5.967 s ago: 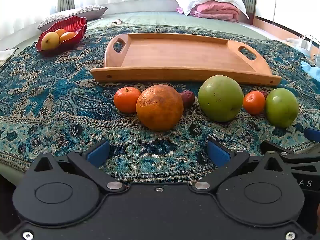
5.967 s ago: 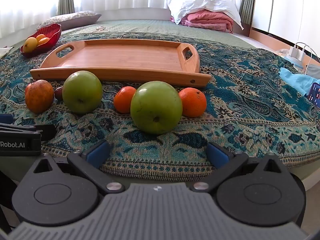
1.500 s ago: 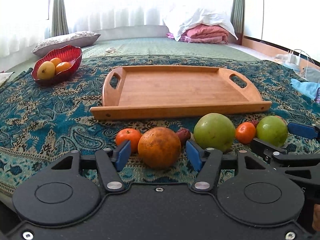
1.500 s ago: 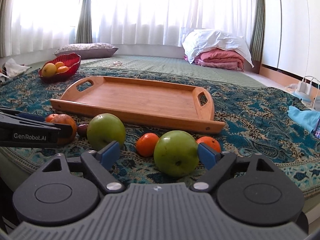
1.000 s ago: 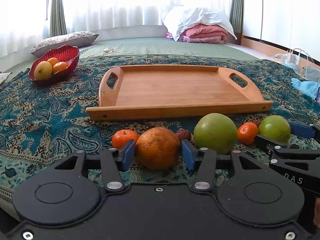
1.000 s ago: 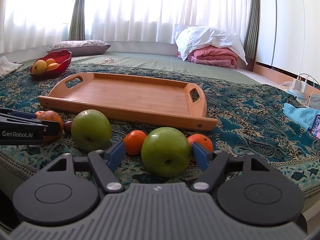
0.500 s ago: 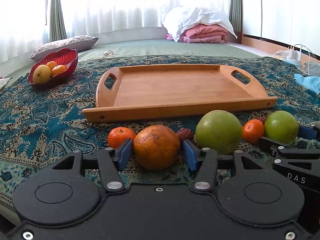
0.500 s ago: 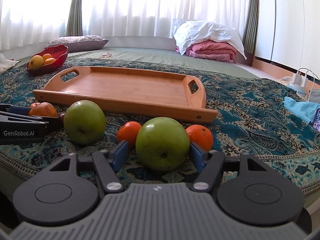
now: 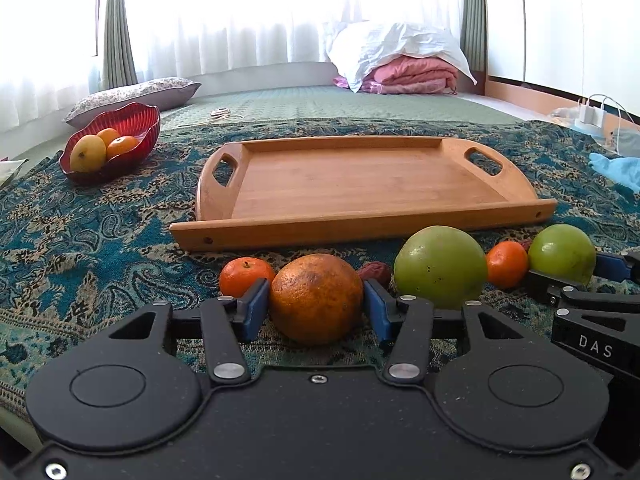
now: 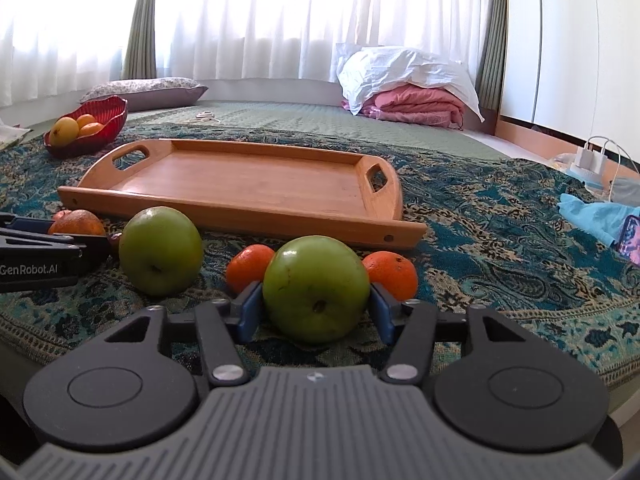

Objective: Organize fruits
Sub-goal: 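Close the left tool on the large orange while the right tool grasps the big green apple, then lift the orange with the left tool while the right tool carries the apple over the tray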

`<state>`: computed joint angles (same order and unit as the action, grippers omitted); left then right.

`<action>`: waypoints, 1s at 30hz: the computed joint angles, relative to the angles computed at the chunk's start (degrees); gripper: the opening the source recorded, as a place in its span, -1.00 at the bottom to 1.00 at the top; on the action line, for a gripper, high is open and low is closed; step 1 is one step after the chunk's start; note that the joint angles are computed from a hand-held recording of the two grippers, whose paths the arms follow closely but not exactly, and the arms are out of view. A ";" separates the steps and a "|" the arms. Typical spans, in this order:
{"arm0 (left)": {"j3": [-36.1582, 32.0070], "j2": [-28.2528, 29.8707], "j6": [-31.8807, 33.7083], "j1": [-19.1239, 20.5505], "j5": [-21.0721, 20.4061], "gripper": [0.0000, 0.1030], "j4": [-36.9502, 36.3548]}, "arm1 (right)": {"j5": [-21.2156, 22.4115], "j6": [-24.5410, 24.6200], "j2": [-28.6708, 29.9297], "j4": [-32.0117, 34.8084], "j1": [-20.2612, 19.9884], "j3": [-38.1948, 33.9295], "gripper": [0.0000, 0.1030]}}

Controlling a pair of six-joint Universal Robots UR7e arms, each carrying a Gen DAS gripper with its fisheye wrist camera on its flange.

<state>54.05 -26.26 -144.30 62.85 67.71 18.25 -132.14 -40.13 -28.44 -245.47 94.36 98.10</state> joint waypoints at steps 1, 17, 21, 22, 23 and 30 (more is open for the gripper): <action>0.19 -0.19 -0.25 -0.01 0.04 -0.06 0.07 | -0.04 0.51 -0.04 -0.15 0.04 0.11 0.15; 8.95 -4.93 0.39 -0.53 1.04 -0.04 -2.95 | 1.36 2.44 -0.07 -3.60 1.03 3.94 0.15; 8.13 -4.48 -0.45 -0.31 1.59 -0.03 -2.63 | 1.47 1.93 0.33 -3.81 0.94 3.32 0.16; 7.73 -4.22 -0.75 -0.18 1.81 -0.03 -2.47 | 1.49 2.23 0.39 -3.75 0.89 3.19 0.17; 7.07 -3.85 -1.07 -0.03 1.92 -0.02 -1.95 | 1.52 2.49 0.46 -3.75 0.82 3.08 0.17; 5.59 -2.54 -2.27 0.67 2.29 -0.01 -1.16 | 1.33 2.77 1.00 -3.79 0.31 2.03 0.19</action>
<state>59.63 -28.81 -146.57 63.51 70.00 17.09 -130.81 -37.36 -27.44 -249.27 94.67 100.13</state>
